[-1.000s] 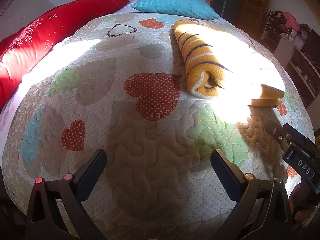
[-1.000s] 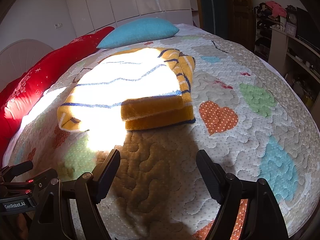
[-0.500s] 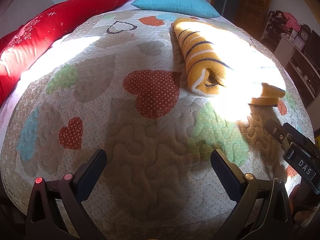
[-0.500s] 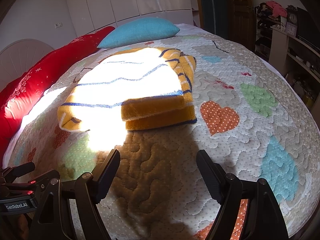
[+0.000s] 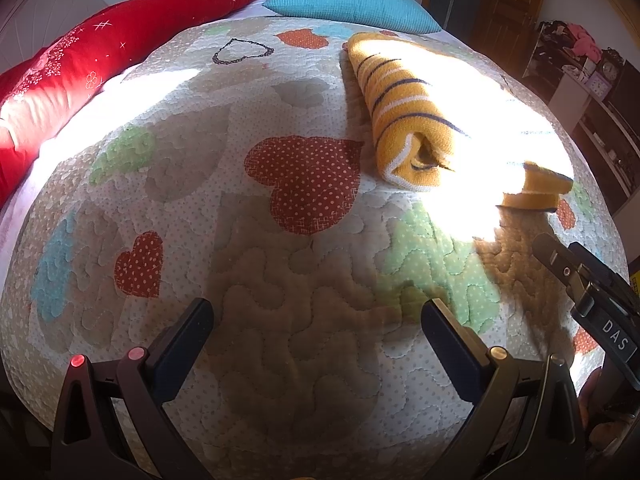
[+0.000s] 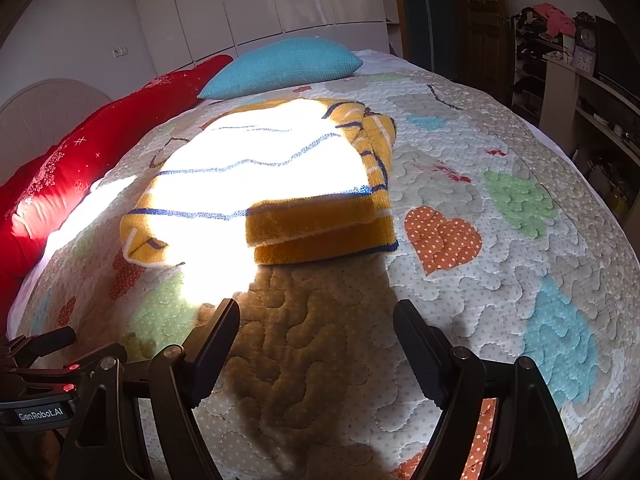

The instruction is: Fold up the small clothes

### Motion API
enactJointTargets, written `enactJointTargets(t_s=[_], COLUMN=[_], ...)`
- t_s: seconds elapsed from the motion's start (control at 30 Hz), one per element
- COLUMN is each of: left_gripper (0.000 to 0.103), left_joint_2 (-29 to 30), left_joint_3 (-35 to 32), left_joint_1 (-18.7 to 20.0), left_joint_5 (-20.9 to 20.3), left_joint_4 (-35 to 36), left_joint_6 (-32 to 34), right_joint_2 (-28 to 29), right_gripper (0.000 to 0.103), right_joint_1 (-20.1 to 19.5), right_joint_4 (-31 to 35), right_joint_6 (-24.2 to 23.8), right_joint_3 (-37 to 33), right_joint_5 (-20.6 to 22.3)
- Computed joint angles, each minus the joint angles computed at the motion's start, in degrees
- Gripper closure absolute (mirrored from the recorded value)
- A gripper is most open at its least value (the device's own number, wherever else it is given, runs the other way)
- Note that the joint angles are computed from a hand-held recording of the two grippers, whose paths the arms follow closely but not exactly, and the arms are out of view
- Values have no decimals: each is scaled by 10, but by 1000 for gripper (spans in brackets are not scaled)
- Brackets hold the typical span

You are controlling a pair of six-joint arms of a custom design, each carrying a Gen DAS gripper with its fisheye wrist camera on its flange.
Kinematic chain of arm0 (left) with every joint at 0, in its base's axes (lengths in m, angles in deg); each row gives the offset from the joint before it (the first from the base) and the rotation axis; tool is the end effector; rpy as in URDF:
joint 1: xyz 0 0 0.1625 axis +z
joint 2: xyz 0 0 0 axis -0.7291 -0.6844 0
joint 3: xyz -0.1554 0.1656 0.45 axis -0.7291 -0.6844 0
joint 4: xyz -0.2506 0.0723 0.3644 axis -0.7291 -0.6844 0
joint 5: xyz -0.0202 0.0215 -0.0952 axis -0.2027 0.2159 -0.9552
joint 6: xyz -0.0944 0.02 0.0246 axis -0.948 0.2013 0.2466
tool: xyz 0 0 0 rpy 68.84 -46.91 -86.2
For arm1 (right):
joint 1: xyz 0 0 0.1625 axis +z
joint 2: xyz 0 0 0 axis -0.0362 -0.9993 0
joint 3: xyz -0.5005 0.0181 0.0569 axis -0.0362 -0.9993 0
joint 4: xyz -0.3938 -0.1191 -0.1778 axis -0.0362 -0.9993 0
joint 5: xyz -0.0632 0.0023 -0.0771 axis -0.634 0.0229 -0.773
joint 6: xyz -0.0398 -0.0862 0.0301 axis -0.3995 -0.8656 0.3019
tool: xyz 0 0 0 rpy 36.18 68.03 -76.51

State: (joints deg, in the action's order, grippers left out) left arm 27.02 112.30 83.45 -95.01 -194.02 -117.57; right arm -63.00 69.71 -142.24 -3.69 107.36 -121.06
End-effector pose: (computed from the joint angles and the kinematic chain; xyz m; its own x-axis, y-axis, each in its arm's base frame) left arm -0.3151 -0.4973 -0.0523 -0.7453 -0.1529 -0.6490 0.2413 0.8455 -0.4763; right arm -0.0603 -0.4849 0.2410 -0.8309 -0.1462 0.5369 -0.4539 0.7361 -0.5021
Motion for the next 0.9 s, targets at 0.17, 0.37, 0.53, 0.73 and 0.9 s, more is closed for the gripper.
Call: enactJointTargets(t_s=[0.17,0.37,0.53,0.73,0.9], left_gripper=[0,0,0,0,0], left_joint_2=[0,0,-1,-3,-3], left_joint_3=[1,2,4,8,9], left_joint_1=[1,1,1,3,7], left_joint_5=[-4,-3,-3,-2,-1], left_joint_4=[-2,-2,-5,-17,-40], left_joint_6=[-2,-3,-2,0,19], right_joint_2=[1,0,0,0,5], right_gripper=[19,19,18,18,18], right_joint_1=[0,0,-2,2,13], right_joint_4=[-4,-8,-13,-15,-11], right_joint_6=[-1,-2,-9,-16,-22], right_joint_3=[2,5,10,11,4], right_joint_5=[3,6,13,14,4])
